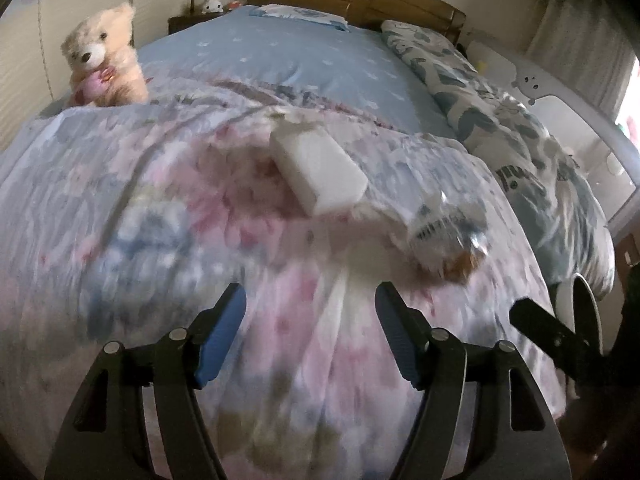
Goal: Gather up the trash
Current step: 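Grasp the white foam block with the left tool while the right tool grasps the crumpled foil wrapper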
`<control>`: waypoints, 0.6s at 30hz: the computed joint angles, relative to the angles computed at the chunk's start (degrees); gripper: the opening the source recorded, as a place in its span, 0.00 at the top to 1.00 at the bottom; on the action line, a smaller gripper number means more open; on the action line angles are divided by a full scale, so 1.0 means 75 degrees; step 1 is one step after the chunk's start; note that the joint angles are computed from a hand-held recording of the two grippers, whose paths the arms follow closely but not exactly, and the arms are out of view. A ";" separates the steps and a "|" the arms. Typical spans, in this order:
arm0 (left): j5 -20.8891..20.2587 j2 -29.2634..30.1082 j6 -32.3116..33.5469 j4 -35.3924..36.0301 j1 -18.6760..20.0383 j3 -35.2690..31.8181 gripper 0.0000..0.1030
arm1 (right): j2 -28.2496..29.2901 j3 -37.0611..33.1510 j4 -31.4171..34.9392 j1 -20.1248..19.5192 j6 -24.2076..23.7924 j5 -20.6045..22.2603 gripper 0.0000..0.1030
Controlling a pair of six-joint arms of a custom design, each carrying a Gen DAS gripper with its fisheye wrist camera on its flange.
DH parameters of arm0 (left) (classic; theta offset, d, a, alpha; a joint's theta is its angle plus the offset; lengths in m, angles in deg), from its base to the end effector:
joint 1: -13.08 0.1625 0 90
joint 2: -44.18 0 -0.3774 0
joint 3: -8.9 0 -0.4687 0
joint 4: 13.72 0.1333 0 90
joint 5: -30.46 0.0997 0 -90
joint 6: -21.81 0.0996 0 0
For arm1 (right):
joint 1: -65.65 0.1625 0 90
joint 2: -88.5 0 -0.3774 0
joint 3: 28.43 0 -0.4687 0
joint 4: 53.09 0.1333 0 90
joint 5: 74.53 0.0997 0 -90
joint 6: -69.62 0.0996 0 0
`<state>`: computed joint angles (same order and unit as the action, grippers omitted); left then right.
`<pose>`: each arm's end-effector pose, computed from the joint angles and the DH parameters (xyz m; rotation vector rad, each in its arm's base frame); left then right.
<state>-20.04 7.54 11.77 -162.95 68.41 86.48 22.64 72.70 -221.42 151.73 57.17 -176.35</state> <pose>-0.2795 -0.7498 0.0389 0.3964 2.5008 -0.7215 0.0664 -0.6826 0.2331 0.0896 -2.6638 1.0007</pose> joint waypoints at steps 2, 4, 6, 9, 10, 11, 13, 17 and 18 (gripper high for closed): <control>-0.0003 0.0245 0.0113 0.0080 0.0073 -0.0381 0.33 | 0.0173 -0.0228 0.0090 -0.0003 -0.0021 0.0089 0.17; 0.0015 0.0474 0.0219 0.0141 0.0137 -0.0732 0.33 | 0.0284 -0.0376 0.0142 -0.0018 -0.0044 0.0170 0.17; -0.0006 0.0647 0.0305 0.0129 0.0192 -0.0992 0.33 | 0.0439 -0.0588 0.0232 -0.0022 -0.0048 0.0220 0.17; -0.0090 0.0948 0.0496 0.0106 0.0288 -0.1438 0.33 | 0.0611 -0.0830 0.0385 -0.0039 -0.0036 0.0309 0.17; -0.0074 0.1038 0.0549 0.0113 0.0310 -0.1564 0.33 | 0.0666 -0.0903 0.0424 -0.0040 -0.0033 0.0323 0.17; -0.0060 0.1104 0.0585 0.0119 0.0324 -0.1657 0.33 | 0.0733 -0.0986 0.0464 -0.0040 -0.0028 0.0348 0.17; -0.0091 0.1271 0.0747 0.0072 0.0371 -0.1882 0.34 | 0.0852 -0.1129 0.0511 -0.0039 -0.0034 0.0393 0.17; -0.0290 0.1425 0.1121 -0.0062 0.0416 -0.2058 0.56 | 0.1073 -0.1380 0.0589 -0.0037 -0.0067 0.0391 0.18; -0.0431 0.1450 0.1229 -0.0066 0.0426 -0.2080 0.67 | 0.1125 -0.1444 0.0623 -0.0041 -0.0053 0.0389 0.20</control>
<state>-23.27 18.41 20.99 -163.44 71.61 70.87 31.07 61.87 -216.75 151.42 56.77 -173.43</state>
